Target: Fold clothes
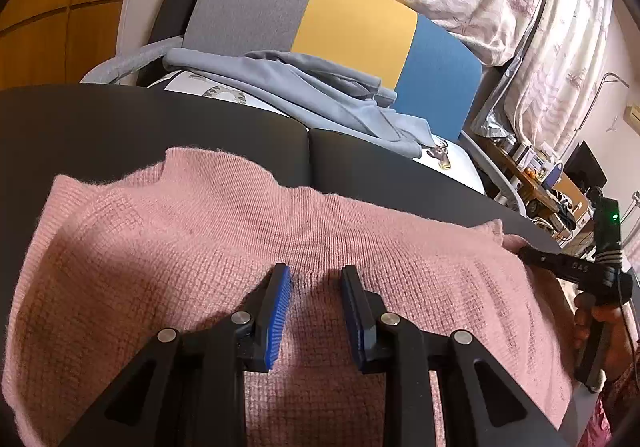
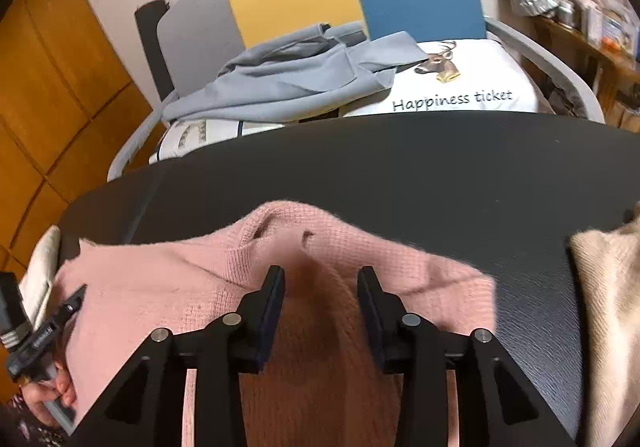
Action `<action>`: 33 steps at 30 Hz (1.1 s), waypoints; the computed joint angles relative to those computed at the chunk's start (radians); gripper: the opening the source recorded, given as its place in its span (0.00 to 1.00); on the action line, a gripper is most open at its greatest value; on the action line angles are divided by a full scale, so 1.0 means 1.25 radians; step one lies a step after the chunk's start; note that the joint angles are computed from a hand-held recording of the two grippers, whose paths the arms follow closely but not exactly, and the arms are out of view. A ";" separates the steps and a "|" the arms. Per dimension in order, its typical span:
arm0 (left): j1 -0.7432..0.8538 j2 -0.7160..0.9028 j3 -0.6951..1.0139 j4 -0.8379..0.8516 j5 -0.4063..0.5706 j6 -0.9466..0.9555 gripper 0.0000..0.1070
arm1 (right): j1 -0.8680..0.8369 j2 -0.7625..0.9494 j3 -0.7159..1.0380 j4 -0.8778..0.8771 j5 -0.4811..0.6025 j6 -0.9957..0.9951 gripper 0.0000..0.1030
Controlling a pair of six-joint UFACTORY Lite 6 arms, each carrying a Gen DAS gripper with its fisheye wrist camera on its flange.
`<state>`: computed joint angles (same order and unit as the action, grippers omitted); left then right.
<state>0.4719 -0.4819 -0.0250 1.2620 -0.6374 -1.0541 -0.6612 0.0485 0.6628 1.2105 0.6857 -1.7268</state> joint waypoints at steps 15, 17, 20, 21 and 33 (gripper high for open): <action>0.043 0.060 0.012 0.001 -0.050 0.039 0.24 | -0.037 -0.238 -0.208 0.369 -0.057 -0.443 0.04; 0.047 0.071 0.016 -0.001 -0.056 0.045 0.24 | 0.000 -0.177 -0.188 0.414 -0.101 -0.468 0.04; 0.061 0.095 0.022 0.000 -0.073 0.058 0.24 | 0.039 -0.091 -0.137 0.428 -0.157 -0.443 0.08; 0.064 0.101 0.024 -0.001 -0.077 0.062 0.24 | 0.043 -0.059 -0.110 0.380 -0.168 -0.394 0.10; 0.067 0.094 0.018 0.002 -0.081 0.059 0.24 | -0.451 -0.258 -0.116 -0.040 0.241 -0.148 0.28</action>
<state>0.5560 -0.3643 -0.0023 1.2642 -0.7386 -0.9802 -1.2254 -0.2736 0.5184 1.1605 0.9874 -1.9121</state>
